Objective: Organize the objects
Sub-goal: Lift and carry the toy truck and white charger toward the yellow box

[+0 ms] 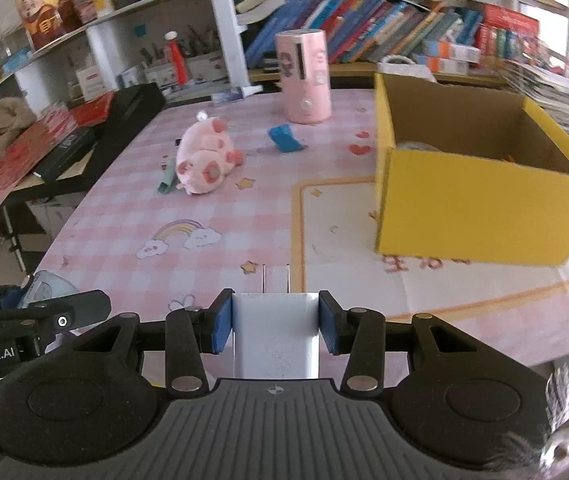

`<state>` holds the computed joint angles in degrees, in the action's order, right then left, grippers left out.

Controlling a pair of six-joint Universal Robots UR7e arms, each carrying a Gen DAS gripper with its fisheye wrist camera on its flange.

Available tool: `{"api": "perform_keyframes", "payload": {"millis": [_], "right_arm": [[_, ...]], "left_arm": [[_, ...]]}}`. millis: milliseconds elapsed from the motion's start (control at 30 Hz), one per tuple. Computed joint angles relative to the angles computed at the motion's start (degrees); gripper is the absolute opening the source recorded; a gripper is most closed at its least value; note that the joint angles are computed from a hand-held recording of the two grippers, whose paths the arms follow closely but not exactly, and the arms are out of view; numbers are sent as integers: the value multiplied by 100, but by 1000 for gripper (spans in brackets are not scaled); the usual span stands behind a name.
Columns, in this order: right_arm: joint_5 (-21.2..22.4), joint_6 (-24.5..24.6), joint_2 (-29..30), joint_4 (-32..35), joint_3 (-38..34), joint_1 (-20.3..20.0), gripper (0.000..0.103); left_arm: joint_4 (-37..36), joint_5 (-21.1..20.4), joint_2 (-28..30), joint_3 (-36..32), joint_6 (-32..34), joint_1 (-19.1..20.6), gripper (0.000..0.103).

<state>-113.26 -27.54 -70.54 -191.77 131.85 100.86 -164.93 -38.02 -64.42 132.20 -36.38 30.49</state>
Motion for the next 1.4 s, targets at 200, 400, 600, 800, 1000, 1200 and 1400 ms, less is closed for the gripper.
{"api": "perform_keyframes", "payload": {"millis": [200, 400, 600, 800, 1000, 1200, 1400], "right_arm": [[-206, 190, -239, -251, 314, -54, 41], [-446, 344, -486, -452, 560, -127, 41], [-677, 510, -711, -675, 766, -218, 41], [-860, 648, -895, -744, 874, -315, 41], [-979, 708, -1032, -812, 922, -412, 41], [-1002, 787, -1151, -800, 894, -570, 41], [-899, 680, -1170, -698, 783, -660, 41]], "left_arm": [[-229, -280, 115, 3, 291, -55, 44], [-505, -610, 340, -122, 706, -25, 44], [-716, -954, 578, -280, 1119, 12, 44], [-804, -1230, 791, -459, 1424, 53, 44], [-868, -1455, 1029, -685, 1672, 103, 44], [-904, -1567, 1208, -879, 1926, 124, 44], [-902, -1519, 1335, -1039, 1925, 155, 44]]}}
